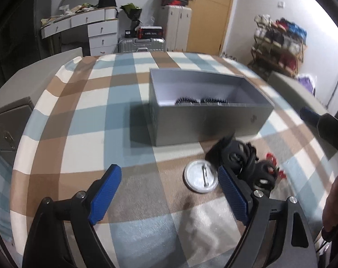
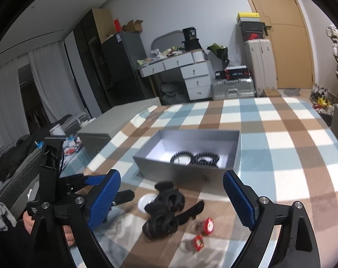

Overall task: Organize jewelry
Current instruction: 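Move both tools back over the table toward the white badge and red rings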

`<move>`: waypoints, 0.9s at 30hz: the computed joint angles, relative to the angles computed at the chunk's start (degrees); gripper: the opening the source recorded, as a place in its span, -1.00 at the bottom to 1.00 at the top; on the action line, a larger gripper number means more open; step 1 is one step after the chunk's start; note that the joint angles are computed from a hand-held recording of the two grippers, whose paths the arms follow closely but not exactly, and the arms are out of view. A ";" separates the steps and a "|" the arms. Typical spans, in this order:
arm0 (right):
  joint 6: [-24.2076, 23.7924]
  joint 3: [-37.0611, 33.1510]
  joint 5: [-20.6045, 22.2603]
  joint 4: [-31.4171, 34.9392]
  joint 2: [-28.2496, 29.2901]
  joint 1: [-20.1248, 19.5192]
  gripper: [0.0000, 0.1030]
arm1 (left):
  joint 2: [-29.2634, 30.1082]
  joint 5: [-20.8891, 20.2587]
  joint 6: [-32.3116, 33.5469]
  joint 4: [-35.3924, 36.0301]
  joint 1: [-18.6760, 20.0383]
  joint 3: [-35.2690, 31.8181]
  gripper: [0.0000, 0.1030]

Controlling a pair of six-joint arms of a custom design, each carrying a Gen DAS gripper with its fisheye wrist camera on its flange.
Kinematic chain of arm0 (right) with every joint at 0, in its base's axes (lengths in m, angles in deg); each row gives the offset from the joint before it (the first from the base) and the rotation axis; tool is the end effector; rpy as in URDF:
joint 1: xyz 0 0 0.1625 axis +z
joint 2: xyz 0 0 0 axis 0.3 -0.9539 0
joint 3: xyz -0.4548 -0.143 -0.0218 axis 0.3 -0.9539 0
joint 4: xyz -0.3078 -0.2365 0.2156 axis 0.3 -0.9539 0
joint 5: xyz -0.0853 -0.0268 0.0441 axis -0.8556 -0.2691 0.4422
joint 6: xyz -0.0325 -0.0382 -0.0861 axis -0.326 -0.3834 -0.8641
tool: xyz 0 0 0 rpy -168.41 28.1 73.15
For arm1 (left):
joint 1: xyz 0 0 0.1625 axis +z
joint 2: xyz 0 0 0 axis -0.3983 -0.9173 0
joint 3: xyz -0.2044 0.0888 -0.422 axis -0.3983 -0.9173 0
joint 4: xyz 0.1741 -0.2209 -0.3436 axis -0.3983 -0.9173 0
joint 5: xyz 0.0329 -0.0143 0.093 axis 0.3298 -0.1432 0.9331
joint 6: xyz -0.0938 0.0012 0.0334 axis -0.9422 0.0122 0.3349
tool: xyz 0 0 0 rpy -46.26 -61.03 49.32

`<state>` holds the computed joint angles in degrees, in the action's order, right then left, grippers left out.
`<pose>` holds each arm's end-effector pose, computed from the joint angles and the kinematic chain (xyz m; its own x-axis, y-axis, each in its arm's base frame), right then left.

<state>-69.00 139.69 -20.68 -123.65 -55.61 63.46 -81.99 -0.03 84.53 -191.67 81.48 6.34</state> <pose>0.0169 -0.6819 0.2535 -0.8864 0.0190 0.4626 -0.4007 0.4689 -0.7871 -0.3036 -0.8059 -0.0572 -0.5684 0.6925 -0.4443 0.8085 0.5703 -0.1455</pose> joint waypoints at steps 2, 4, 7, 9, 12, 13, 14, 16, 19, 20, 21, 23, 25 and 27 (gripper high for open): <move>-0.02 0.47 -0.37 -0.48 0.20 -0.06 0.82 | -0.10 0.46 0.17 0.81 0.06 0.15 0.65; 0.57 0.98 -0.23 -0.40 0.20 -0.26 0.82 | -0.06 0.92 0.27 2.04 -0.01 0.07 0.65; 1.71 1.44 -0.13 -0.49 0.15 -0.70 0.82 | 0.54 2.22 -0.70 5.68 -0.04 -1.36 0.65; 2.15 1.60 -0.29 -0.71 0.14 -0.90 0.82 | 0.83 2.85 -1.05 6.81 -0.09 -1.91 0.65; 2.69 1.91 -0.30 -1.03 -0.05 -1.25 0.83 | 1.03 4.03 -0.02 6.34 -0.48 -1.60 0.65; 2.94 2.03 -0.33 -1.14 -0.10 -1.34 0.84 | 1.08 4.23 0.29 6.10 -0.61 -1.37 0.65; 3.28 2.20 -0.16 -1.13 -0.21 -1.51 0.84 | 1.07 4.09 0.53 6.06 -0.65 -1.29 0.65; 3.80 2.55 0.12 -1.05 -0.38 -1.71 0.84 | 0.87 2.92 0.70 6.73 -0.61 -1.22 0.65; 3.94 2.67 0.15 -0.98 -0.43 -1.84 0.84 | 1.19 2.63 1.84 7.30 -0.79 -1.59 0.65; 3.96 2.63 0.22 -0.92 -0.42 -1.87 0.84 | 1.28 2.90 2.46 7.31 -0.95 -1.56 0.65; 3.96 2.66 0.19 -0.93 -0.43 -1.87 0.84 | 1.43 3.07 2.80 7.34 -1.03 -1.68 0.65; 3.83 2.66 0.01 -1.12 -0.38 -1.85 0.84 | 1.71 3.79 3.25 7.42 -1.26 -1.99 0.65; 3.52 2.77 -0.11 -1.28 -0.37 -1.86 0.85 | 1.91 4.44 3.68 7.46 -1.41 -2.15 0.64; 3.40 2.83 -0.25 -1.33 -0.42 -1.98 0.85 | 1.76 3.99 3.78 7.71 -1.37 -2.09 0.58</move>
